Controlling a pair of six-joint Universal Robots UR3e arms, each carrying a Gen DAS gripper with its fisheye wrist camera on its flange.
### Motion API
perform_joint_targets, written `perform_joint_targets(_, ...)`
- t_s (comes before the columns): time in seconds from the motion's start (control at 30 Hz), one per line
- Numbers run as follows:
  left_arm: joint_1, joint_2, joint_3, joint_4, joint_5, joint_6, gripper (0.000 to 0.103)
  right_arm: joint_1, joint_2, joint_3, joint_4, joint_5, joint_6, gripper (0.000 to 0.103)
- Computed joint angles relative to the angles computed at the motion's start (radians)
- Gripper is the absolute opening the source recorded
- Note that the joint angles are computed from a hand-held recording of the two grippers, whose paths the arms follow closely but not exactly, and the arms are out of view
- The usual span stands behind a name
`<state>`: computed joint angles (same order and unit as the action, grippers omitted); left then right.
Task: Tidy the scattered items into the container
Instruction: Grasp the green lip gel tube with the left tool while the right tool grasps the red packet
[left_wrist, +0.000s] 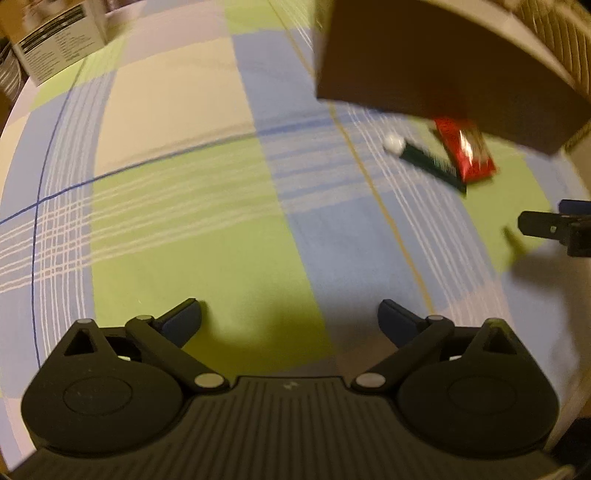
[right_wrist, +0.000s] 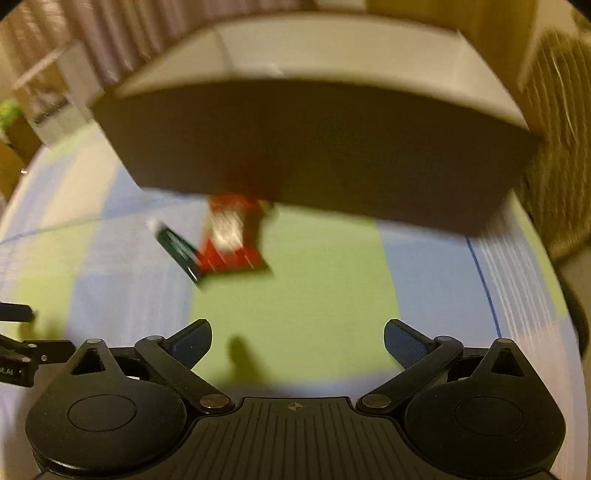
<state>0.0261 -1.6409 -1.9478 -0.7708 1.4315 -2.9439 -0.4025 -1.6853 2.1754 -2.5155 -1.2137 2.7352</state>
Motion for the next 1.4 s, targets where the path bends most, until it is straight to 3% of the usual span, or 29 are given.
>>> perform_joint_targets(0.07, 0.024, 0.007, -0.012, 0.050, 0.000, 0.004, 0.099, 0.008, 0.032, -0.014, -0.049, 0.050, 0.001, 0.099)
perform_joint_targets(0.1, 0.028, 0.001, -0.008, 0.073, 0.017, 0.004, 0.099, 0.018, 0.057, -0.032, -0.056, 0.064, 0.004, 0.085)
perform_joint_targets(0.17, 0.046, -0.013, 0.005, 0.102, 0.035, -0.001, 0.097, 0.050, 0.116, -0.068, -0.087, 0.060, 0.031, 0.070)
perform_joint_targets(0.37, 0.103, -0.072, 0.070, 0.142, 0.022, -0.009, 0.096, 0.107, 0.234, -0.108, -0.209, 0.062, 0.092, 0.069)
perform_joint_targets(0.47, 0.107, -0.095, 0.086, 0.158, 0.015, 0.001, 0.096, 0.124, 0.275, -0.136, -0.219, 0.061, 0.099, 0.044)
perform_joint_targets(0.6, 0.105, -0.110, 0.088, 0.179, -0.004, 0.006, 0.096, 0.127, 0.291, -0.136, -0.231, 0.045, 0.102, 0.044)
perform_joint_targets(0.7, 0.102, -0.117, 0.096, 0.170, -0.023, 0.017, 0.094, 0.108, 0.272, -0.121, -0.209, 0.050, 0.066, 0.034)
perform_joint_targets(0.97, 0.064, -0.123, 0.105, 0.147, -0.136, 0.131, 0.092, -0.072, 0.049, -0.021, 0.027, 0.091, -0.055, 0.032)
perform_joint_targets(1.2, -0.049, -0.221, 0.160, 0.230, -0.147, -0.021, 0.082, -0.253, -0.115, 0.037, 0.198, 0.108, -0.110, 0.032)
perform_joint_targets(1.27, -0.099, -0.270, 0.199, 0.272, -0.121, -0.061, 0.070, -0.285, -0.147, 0.048, 0.218, 0.102, -0.118, 0.032)
perform_joint_targets(1.4, -0.191, -0.379, 0.318, 0.298, -0.044, -0.129, 0.057, -0.355, -0.194, 0.058, 0.275, 0.113, -0.162, 0.032)
